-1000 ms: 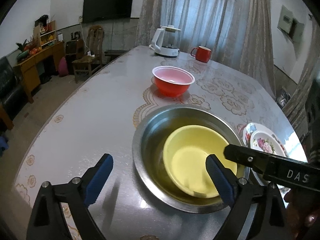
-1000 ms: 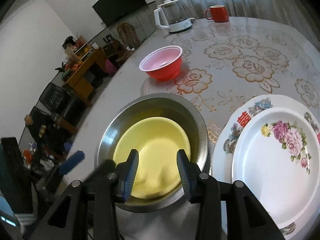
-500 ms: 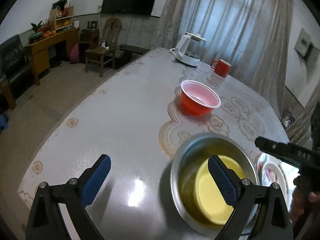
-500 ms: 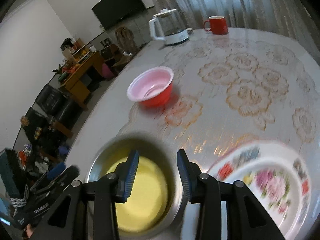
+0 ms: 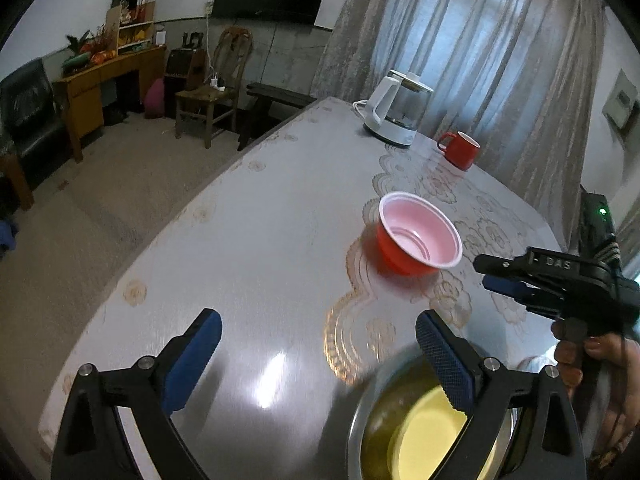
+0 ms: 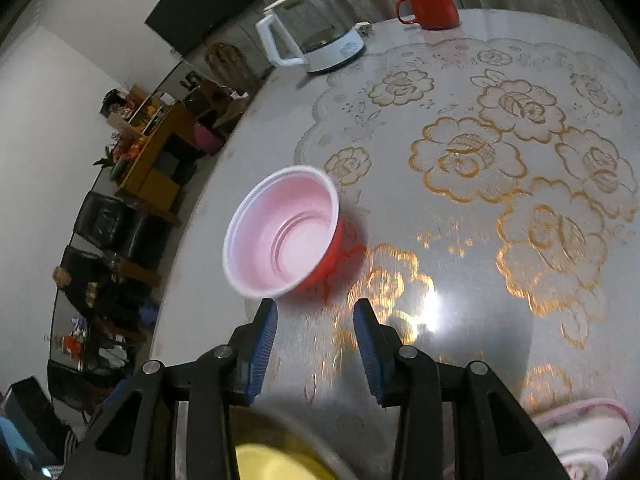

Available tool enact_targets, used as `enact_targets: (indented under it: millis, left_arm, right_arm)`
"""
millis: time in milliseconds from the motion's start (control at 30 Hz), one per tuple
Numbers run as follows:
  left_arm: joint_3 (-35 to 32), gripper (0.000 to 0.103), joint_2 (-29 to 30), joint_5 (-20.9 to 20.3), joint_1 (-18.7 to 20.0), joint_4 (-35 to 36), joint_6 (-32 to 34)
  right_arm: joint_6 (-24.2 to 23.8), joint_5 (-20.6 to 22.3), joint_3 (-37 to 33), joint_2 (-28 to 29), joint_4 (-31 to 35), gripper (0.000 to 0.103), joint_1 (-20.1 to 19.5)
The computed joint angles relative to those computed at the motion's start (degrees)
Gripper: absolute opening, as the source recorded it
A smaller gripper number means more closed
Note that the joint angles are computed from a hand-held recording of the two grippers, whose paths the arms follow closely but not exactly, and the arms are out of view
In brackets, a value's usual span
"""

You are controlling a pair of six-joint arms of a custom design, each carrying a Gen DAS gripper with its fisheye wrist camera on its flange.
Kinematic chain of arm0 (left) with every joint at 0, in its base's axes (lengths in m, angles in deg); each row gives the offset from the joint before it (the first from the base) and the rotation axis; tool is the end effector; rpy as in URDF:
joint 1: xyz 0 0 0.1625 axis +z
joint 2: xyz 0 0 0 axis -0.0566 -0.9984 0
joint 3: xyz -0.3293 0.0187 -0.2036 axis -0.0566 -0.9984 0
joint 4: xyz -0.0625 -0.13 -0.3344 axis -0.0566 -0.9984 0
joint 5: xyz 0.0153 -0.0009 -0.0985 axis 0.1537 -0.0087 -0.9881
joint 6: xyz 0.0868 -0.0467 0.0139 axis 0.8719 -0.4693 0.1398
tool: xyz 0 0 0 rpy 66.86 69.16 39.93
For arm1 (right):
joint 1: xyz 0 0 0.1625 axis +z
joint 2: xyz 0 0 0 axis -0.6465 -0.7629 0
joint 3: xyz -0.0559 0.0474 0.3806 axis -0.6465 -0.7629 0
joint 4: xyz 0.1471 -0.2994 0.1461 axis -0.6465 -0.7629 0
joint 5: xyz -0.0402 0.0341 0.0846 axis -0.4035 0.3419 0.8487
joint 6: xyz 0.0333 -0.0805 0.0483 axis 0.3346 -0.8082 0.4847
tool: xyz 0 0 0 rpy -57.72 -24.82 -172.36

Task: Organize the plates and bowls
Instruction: 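Move both grippers to the pink-red bowl and grasp its rim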

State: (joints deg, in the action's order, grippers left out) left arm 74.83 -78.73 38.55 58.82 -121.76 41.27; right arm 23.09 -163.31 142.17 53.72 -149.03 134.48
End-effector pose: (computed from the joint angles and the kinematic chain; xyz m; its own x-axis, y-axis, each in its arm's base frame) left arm -0.0716 -0.4976 0.1214 -0.7766 -0.4688 -0.4209 0.0951 0.5731 -0.8139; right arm 0.1738 -0.7105 0.0268 -0.9102 -0.3747 0.1763 -0.4004 0.9050 -0.1437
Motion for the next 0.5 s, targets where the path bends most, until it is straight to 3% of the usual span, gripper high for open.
enact_targets:
  millis: [100, 267, 367, 500]
  left_arm:
    - [-3.3, 0.098, 1.3, 0.5, 0.9, -0.7, 4.1]
    - [-8.8, 0.098, 5.0, -0.3, 2.4, -7.7, 13.9]
    - [-12.3, 0.098, 5.2, -2.4, 4.1, -2.9, 14.5]
    - [-18.8, 0.093, 4.6, -3.3, 6.5, 14.4, 9.5]
  right_arm:
    - [1.1, -0.7, -5.2, 3.2, 1.8, 0.039, 0.4]
    - [3.1, -0.7, -12.6, 7.4, 5.8, 0.039, 0.2]
    - [2.3, 0.1, -14.5, 8.6, 6.8, 0.035, -0.2]
    - [1.2, 0.6, -16.3, 9.8, 9.1, 0.024, -0.7]
